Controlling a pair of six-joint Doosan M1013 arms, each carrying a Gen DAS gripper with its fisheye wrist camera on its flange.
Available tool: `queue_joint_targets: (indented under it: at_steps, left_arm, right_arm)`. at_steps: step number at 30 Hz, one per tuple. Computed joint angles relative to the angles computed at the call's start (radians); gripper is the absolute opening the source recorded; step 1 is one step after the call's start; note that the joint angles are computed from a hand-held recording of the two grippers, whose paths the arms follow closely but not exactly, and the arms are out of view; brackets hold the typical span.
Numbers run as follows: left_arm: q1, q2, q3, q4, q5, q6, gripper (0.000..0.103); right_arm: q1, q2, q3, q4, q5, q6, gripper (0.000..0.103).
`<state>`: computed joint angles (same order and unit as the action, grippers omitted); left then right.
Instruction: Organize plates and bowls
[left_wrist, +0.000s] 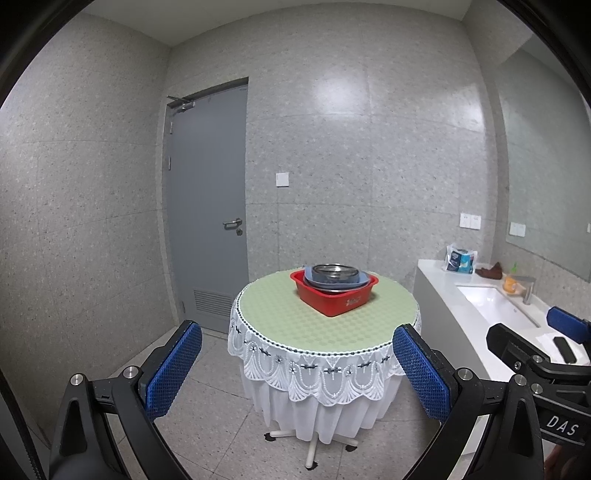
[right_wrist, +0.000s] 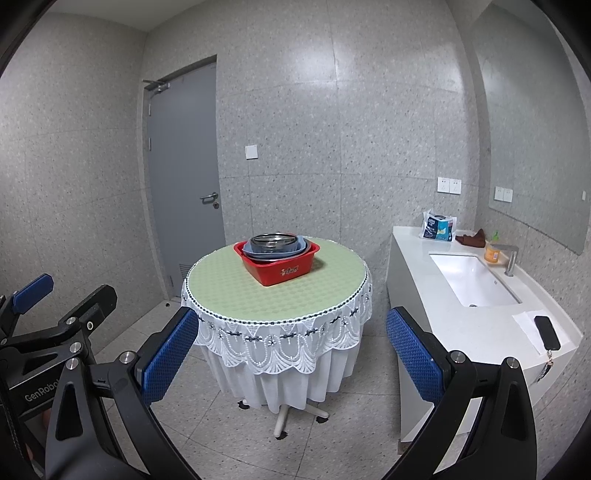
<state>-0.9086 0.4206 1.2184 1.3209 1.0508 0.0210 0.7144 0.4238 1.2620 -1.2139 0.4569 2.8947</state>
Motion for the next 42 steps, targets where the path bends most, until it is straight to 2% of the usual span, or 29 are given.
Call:
queue_joint_targets:
  at_steps: [42]
  left_arm:
    - [0.021, 0.063, -0.097, -0.031, 0.014, 0.064, 0.102]
  right_arm:
    - [-0.03, 0.032, -0.057, 0.161, -0.026, -0.159, 0.103]
